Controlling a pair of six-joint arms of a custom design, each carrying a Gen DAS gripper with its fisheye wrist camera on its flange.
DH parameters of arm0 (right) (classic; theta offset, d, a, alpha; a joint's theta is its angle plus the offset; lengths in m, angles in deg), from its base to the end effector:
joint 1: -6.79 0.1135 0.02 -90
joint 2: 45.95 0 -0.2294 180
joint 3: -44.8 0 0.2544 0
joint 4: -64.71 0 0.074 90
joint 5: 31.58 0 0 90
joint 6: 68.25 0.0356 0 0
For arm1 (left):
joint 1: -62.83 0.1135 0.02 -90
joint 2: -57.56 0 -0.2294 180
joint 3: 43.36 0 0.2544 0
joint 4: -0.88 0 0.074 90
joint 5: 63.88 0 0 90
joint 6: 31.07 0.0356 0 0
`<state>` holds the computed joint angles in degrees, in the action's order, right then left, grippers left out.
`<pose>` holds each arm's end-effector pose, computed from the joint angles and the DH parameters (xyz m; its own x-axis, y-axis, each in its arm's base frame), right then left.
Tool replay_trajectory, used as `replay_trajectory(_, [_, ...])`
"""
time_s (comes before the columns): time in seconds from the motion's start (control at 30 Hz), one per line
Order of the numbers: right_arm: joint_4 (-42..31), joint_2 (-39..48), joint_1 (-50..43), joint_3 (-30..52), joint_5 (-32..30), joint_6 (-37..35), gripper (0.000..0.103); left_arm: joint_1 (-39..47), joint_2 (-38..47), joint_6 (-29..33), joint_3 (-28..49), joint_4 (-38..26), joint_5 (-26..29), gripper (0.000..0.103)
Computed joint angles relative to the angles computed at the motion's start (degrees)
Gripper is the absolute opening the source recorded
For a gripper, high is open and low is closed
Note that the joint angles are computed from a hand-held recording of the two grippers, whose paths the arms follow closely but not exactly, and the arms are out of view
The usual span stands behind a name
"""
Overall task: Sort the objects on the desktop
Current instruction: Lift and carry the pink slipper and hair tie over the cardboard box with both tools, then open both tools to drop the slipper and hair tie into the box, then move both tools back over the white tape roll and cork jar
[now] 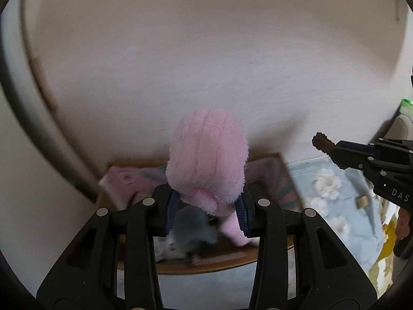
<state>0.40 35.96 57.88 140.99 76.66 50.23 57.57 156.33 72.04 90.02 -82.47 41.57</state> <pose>0.1993 0.2292 0.3207 -0.7153 -0.1651 -0.6790 -0.3091 0.9462 0.0955 0.3335 -0.0402 0.4033 -0.6693 0.2812 -0.6877 0.4262 0.9035 -0.0455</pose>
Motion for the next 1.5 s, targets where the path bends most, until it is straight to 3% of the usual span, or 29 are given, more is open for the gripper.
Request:
replay_trajectory(0.2, [3.6,12.4,2.2,6.6,-4.0,-0.6,0.012,3.8,0.0,1.4,-4.6,1.4,0.0,0.035])
replay_trajectory(0.5, [6.6,21.2,6.4,9.3,-5.8,2.1,0.012,7.1,-0.1,2.9,-10.0,2.4,1.9,0.035])
replay_trajectory(0.57, [6.6,22.6,6.7,10.4,-5.7,2.0,0.012,7.0,-1.0,3.1,-10.8,1.2,2.5,0.039])
replay_trajectory(0.67, [6.4,24.7,7.0,11.9,-6.0,1.3,0.020,9.2,4.9,3.9,-3.4,-3.1,3.9,0.080])
replay_trajectory(0.7, [5.9,25.7,7.0,12.7,-6.6,1.4,0.027,9.1,4.7,3.3,-3.6,-3.0,3.2,0.103])
replay_trajectory(0.73, [4.9,26.0,7.1,13.3,-6.7,1.5,0.032,9.2,4.3,3.0,-3.9,-2.4,3.1,0.103])
replay_trajectory(0.8, [4.6,26.4,7.9,13.2,-5.5,1.9,0.051,9.7,2.8,3.9,-6.2,-0.7,3.6,0.103])
replay_trajectory(0.9, [4.3,25.7,9.4,12.1,-2.0,2.6,0.058,8.6,1.2,5.2,-8.6,1.2,0.5,0.103])
replay_trajectory(1.2, [-0.1,19.4,9.8,9.7,2.3,4.6,0.058,9.6,-0.9,3.8,-8.6,1.7,2.3,0.103])
replay_trajectory(1.5, [1.3,11.2,9.5,2.0,3.5,8.7,0.058,11.4,-2.5,5.7,-6.7,1.1,2.0,0.103])
